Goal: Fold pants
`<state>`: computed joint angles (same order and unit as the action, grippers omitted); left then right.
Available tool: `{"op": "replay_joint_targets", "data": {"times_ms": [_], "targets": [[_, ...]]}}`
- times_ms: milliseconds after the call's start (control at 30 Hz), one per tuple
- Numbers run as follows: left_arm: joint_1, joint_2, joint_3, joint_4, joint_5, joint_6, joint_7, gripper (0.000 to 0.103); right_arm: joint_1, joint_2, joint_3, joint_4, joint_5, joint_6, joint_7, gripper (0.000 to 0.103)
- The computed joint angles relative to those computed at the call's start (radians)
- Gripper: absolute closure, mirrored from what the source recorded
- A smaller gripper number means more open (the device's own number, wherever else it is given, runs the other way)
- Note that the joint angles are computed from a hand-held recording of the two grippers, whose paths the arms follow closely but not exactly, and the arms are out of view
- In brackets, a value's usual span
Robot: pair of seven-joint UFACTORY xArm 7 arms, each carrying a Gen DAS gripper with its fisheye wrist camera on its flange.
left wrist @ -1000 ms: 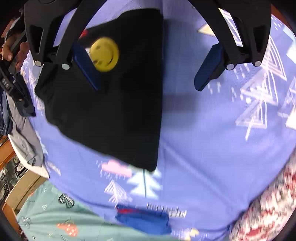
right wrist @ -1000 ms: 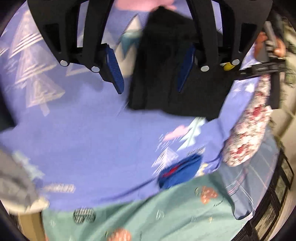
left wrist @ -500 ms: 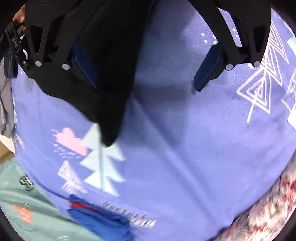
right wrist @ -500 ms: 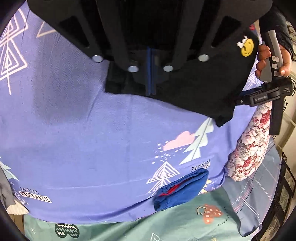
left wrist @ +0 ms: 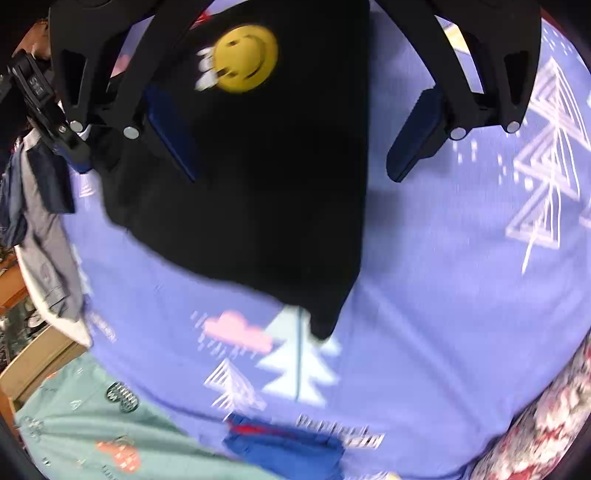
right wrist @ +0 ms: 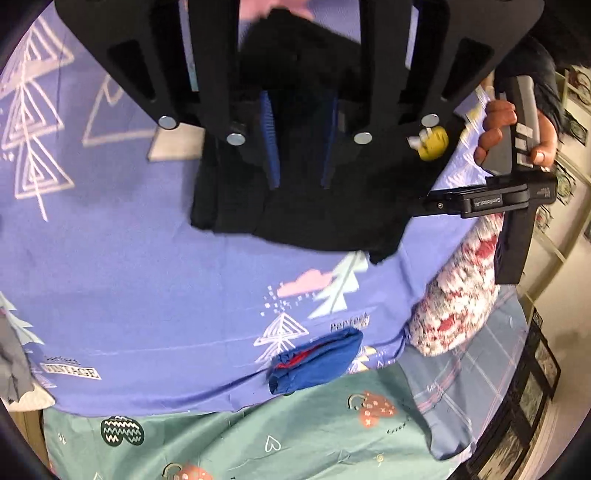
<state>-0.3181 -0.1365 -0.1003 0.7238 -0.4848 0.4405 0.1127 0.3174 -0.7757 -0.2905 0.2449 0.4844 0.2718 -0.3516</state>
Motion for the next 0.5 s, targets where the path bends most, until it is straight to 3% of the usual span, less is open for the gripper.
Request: {"op": "replay_joint_targets", "data": {"times_ms": [100, 167, 233, 333, 500], "targets": [[-0.019, 0.026, 0.014, -0.034, -0.027, -0.032, 0.015, 0.002, -0.053, 0.016, 0.048, -0.027, -0.046, 0.043, 0.015, 0.072], [-0.002, 0.011, -0.019, -0.067, 0.028, -0.078, -0.009, 0.002, -0.059, 0.042, 0.071, -0.041, -0.05, 0.01, 0.033, 0.071], [-0.002, 0.0, -0.017, -0.065, 0.048, -0.045, -0.044, 0.002, -0.08, 0.042, 0.101, -0.032, -0.069, 0.025, 0.069, 0.067], [-0.003, -0.023, 0.005, -0.056, 0.014, 0.028, -0.038, 0.002, -0.083, -0.007, 0.098, -0.033, -0.071, 0.055, 0.098, 0.059], [-0.016, -0.097, 0.02, -0.134, -0.01, 0.011, -0.013, 0.002, -0.031, -0.14, 0.06, -0.078, -0.072, 0.11, 0.058, 0.056]]}}
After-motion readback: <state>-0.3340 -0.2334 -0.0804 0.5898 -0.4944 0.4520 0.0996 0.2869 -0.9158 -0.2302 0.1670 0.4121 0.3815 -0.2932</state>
